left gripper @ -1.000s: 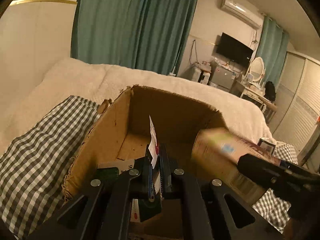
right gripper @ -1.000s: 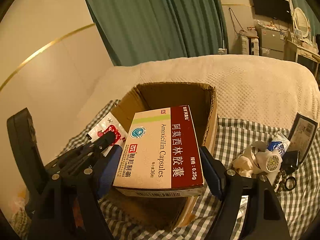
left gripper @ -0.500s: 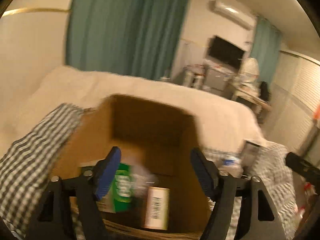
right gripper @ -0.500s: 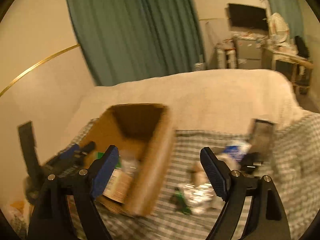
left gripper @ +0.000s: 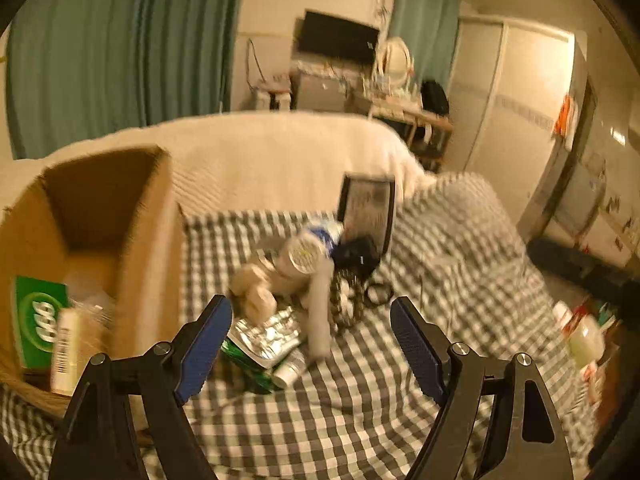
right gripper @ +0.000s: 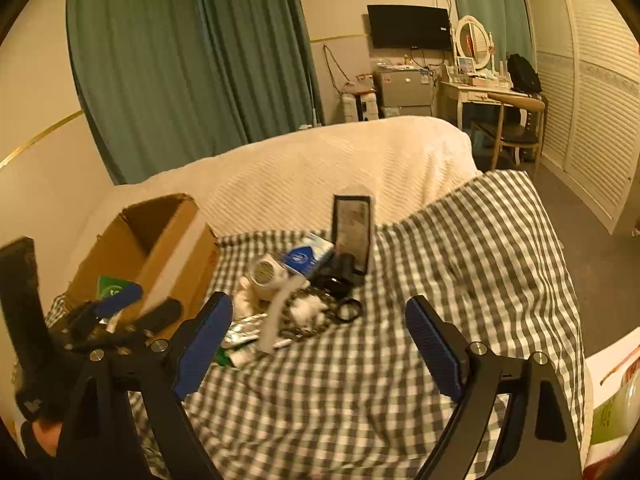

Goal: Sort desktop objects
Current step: 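Move both grippers back over the remaining pile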

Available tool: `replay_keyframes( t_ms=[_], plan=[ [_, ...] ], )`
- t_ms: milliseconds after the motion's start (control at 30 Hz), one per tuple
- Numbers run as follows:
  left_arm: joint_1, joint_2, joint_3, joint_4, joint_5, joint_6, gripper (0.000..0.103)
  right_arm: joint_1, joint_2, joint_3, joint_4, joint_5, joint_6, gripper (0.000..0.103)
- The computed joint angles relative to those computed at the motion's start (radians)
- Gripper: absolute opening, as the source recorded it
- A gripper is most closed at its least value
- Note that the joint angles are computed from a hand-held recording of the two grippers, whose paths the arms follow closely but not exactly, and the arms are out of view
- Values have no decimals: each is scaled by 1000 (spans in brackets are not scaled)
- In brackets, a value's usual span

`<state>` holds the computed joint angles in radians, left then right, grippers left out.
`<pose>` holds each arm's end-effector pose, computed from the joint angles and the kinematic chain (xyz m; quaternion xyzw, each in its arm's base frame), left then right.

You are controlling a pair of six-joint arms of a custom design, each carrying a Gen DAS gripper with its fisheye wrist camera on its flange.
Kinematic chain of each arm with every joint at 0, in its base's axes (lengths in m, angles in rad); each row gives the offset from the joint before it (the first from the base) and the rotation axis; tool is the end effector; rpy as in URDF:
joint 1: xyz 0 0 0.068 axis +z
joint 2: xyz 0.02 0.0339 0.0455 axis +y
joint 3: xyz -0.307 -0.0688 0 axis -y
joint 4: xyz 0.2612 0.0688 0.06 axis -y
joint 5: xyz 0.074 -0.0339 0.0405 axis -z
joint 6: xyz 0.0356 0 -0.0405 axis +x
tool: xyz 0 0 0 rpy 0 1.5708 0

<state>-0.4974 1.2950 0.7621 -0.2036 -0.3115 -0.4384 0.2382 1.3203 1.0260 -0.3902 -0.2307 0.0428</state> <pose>0.2441 -0.1201 0.2554 -0.0362 0.9046 -0.0539 0.4212 0.2852 0.0776 0.3239 -0.1367 0.8883 0.1626 0.4072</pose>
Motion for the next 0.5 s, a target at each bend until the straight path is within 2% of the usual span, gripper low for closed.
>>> replay_keyframes(
  t_ms=[67, 300, 367, 433, 500],
  plan=[
    [3, 53, -16, 47, 13, 9, 84, -22, 21, -15, 28, -24, -10, 88],
    [76, 279, 34, 94, 94, -5, 84, -86, 97, -44, 98, -69, -28, 88],
    [87, 336, 55, 107, 90, 12, 83, -100, 131, -50, 114, -82, -28, 88],
    [91, 377, 75, 113, 86, 41, 74, -105, 156, -53, 126, -80, -26, 88],
    [99, 423, 100, 116, 98, 76, 47, -112, 186, -52, 135, -87, -27, 88]
  ],
)
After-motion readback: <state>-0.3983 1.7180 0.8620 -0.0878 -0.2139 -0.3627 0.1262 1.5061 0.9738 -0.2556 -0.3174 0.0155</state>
